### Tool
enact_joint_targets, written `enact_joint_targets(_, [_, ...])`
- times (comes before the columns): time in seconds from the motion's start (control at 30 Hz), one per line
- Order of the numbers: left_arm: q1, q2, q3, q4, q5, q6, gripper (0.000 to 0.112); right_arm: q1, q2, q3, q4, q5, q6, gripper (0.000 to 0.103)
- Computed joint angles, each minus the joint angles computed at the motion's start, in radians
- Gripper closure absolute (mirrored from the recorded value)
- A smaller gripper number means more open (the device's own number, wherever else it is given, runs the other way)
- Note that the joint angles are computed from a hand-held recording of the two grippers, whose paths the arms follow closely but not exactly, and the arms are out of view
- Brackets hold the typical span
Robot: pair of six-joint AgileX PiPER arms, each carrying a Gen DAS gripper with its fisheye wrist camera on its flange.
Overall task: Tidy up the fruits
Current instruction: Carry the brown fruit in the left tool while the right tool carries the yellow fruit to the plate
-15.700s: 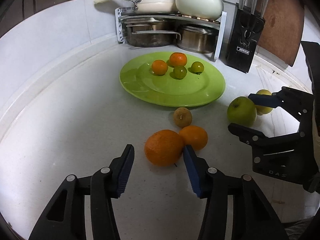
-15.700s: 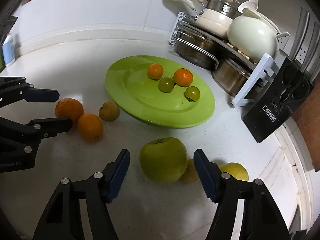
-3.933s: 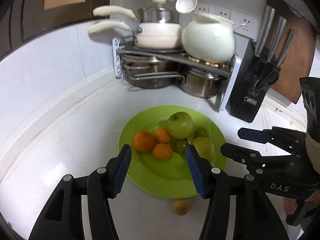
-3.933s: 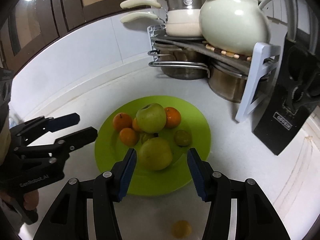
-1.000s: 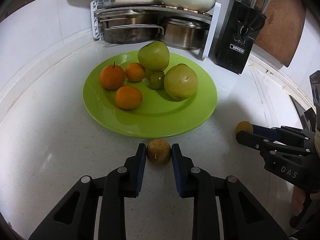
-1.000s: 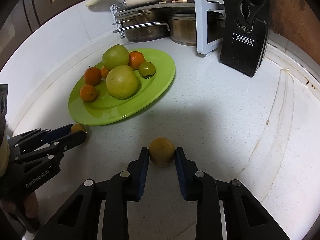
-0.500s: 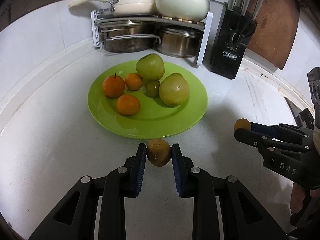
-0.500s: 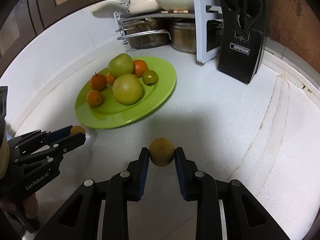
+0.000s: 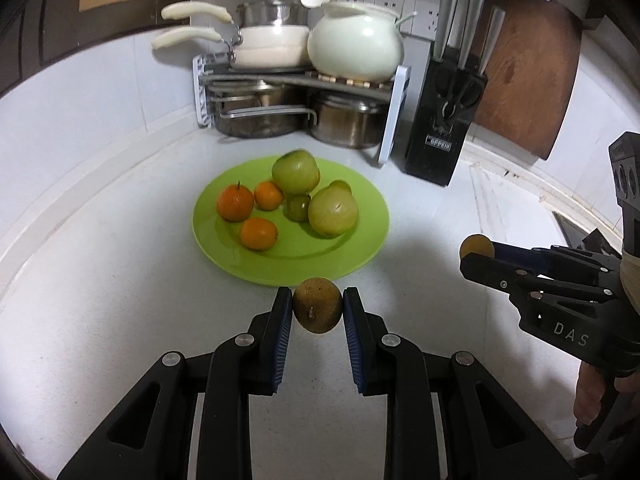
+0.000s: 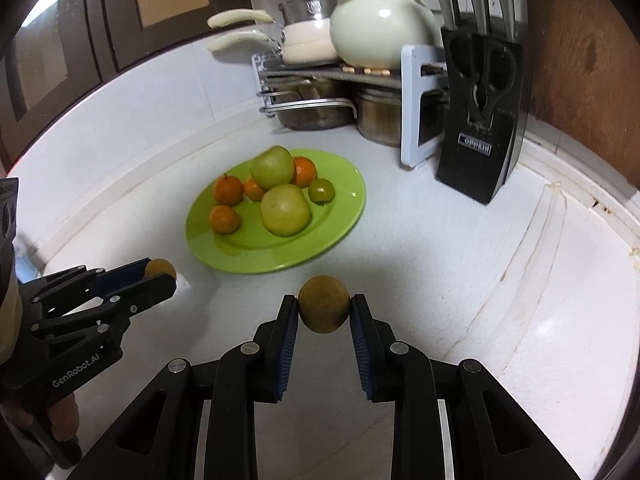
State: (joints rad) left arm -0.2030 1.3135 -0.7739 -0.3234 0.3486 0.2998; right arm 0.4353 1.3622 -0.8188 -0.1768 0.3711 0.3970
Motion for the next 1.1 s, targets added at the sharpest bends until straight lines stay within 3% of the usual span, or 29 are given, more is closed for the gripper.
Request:
enact_joint_targets(0.13, [-0.009, -0.050, 0.006, 0.017, 0.004, -0.029, 0.086, 0.015, -0.041, -0.006, -0.023, 0.014, 0.011, 0.075])
enact_joint_targets(0.6, [-0.068, -0.137, -0.031, 0.337, -0.011, -0.372, 0.086, 0.017, -0.092, -0.057, 0.081, -0.007, -0.147, 0.075])
enact_joint_targets(1.1, [-0.048, -0.052, -0.152, 0.422, -0.014, -0.440, 0.086, -0.035, 0.033, -0.207, 0.323, -0.013, -0.429, 0.075])
